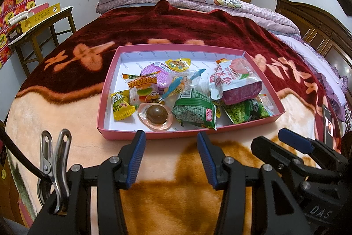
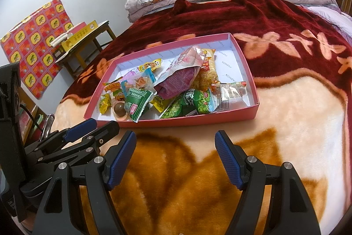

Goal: Organize snacks

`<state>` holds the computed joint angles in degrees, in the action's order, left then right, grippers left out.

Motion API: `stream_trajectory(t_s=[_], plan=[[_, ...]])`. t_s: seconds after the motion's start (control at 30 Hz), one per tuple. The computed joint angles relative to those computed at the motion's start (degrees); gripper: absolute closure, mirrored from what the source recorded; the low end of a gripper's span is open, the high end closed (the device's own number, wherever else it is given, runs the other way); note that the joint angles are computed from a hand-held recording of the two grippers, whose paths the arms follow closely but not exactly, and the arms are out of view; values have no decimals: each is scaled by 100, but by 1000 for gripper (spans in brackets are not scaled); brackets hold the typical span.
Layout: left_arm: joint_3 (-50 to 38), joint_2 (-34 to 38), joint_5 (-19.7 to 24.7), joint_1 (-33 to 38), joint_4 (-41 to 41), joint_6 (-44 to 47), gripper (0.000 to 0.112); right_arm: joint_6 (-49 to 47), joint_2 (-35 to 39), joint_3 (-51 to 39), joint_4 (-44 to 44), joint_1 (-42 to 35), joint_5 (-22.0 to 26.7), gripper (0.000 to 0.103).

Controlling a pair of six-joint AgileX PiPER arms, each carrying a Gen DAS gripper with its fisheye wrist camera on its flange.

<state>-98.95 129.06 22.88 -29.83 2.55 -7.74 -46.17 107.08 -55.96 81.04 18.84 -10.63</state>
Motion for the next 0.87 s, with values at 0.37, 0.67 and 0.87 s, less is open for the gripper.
stream_trajectory(t_s=[0.37,0.67,0.87], plan=[[-6,3,5,1,-11,10,61,-26,0,-5,28,-7,15,27],[-9,5,11,-1,-2,4,61,-88,-4,-8,85,-11,16,27],[-33,30,20,9,-42,37,61,-144,-8,-14,142,-15,27,27]])
